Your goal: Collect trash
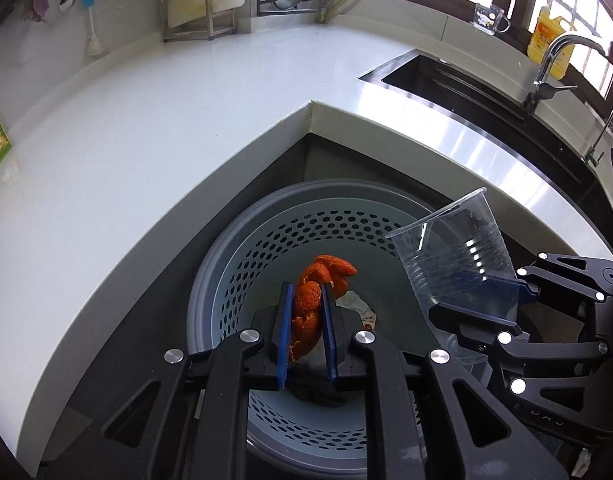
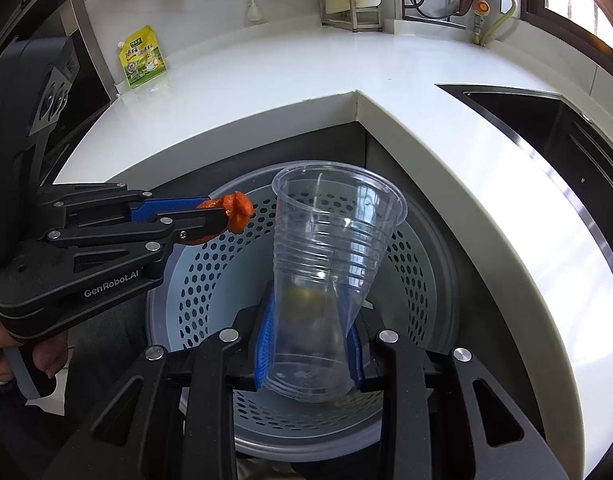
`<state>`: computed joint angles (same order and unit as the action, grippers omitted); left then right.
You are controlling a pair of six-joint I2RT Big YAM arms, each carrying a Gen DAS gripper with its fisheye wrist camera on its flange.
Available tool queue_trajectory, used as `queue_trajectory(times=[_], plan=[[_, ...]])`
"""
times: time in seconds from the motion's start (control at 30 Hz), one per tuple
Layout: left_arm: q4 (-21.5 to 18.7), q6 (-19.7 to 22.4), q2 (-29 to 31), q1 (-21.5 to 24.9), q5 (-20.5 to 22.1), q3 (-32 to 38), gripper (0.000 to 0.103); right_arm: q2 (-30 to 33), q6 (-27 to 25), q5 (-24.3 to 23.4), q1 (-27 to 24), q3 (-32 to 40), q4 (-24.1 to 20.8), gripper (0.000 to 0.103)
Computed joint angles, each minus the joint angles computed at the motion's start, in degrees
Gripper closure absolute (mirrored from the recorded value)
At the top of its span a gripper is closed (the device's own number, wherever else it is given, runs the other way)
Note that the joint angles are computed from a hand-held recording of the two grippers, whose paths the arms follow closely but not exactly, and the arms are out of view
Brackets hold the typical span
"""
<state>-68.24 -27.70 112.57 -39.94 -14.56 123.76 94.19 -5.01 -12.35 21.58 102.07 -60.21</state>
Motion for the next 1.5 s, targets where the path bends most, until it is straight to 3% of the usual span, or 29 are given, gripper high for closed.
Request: queue_trajectory(times=[0.5,0.6,0.67,0.73,0.87,0.97,1.1,1.43,1.5], plan=[[0.9,0.1,-1.2,0.0,0.0,-1.6,0.085,-0.5,-0.5,1.3,0.5,0.0,0.0,0.072],[0.9,0.3,-1.3,0.0,-0.3,-1.7,0.085,-0.8,-0.8,2.1,0.8,-0.5,0.7,0.069],[1.0,0.1,-1.5,-0.1,-0.5,-1.9,0.085,-1.0,-0.8,2.5,1.0,-0.7,0.9,0.056],[0.9,0.0,-1.6,-0.3,-1.3,-1.8,0.076,-1.3,-0.9,3.1,1.1,-1.2,1.6,0.045],[1.4,0.0,-2.0,-0.7,-4.2,-2.0,0.044,-1.6,-1.0,3.6,1.1,-1.4,2.1,0.042],[1.7,0.0,-2.1,-0.8,-4.8,-1.6,0.039,-1.8,-1.2,4.0,1.1,-1.4,2.3,0.039],[1.6,-0.2,-1.8,-1.0,-5.8,-0.8,0.023,-2.7,-1.7,5.8,1.1,-2.0,3.1,0.034],[0.8,-0.3,-2.0,-1.5,-6.8,0.9,0.021,-4.8,-0.8,6.4,-0.3,-3.6,4.6,0.029],[0.5,-0.6,-2.4,-1.6,-7.3,0.9,0.016,-4.8,-0.7,6.2,-0.6,-3.6,4.6,0.027]])
